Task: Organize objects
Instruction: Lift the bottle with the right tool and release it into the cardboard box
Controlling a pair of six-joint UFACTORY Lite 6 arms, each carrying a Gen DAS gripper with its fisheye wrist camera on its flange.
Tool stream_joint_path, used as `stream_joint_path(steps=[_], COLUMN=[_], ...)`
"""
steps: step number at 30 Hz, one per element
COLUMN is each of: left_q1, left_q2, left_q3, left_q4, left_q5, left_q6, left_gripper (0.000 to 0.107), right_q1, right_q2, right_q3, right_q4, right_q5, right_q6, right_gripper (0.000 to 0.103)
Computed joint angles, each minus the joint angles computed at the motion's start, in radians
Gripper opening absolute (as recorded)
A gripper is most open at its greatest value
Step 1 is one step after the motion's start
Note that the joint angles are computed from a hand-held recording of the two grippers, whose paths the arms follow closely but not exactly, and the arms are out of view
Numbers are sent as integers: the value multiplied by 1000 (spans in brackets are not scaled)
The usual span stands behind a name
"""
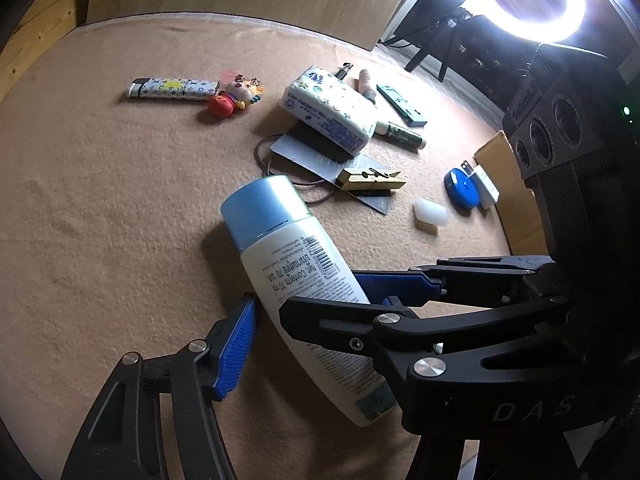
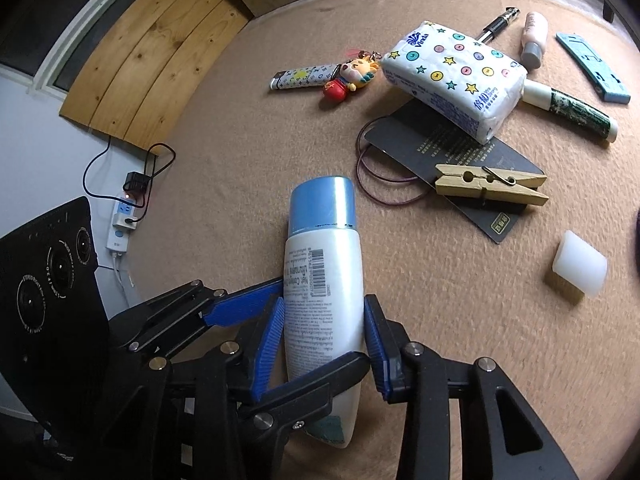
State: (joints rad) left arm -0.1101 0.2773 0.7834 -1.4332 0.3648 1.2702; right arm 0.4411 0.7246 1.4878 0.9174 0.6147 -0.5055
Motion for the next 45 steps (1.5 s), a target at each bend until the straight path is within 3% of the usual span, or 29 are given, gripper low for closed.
stream_joint_path(steps=[9,19,30,36,41,42,43,45], left_q1=[-17,-239,-557,-664,-711,-718,-720,-730], left_q2=[-15,-18,318,573,757,792,814,842], left_q3=[9,198,767,1178,1473,1532,1560,1606], left_q4=[8,230,618,845,962,990,1003,1089], left_q5=[19,-8,8,105,196,218,225,235], left_q6=[-21,-300,-759,-1018,-1156,-1189,-1203,-1290], left_gripper=[66,66,64,64,64,64,72,95], right_q1=[-32,-212,-666,-871,-931,-917,-912,-903], right_q2=[-139,-537,-836,-843,-844,-860,-871,-901], right_q3=[-150,-476,-673,-685,-686,-693,-699,-720], right_q4=[80,61,-8,-2,-22,-63,-101,-145], right_q5=[-56,-117,4,75,73,33,2,-59], right_q6=[-43,-34,-115,-213,-260,-230,-202,-156], right_gripper=[37,37,37,37,37,44,60,71])
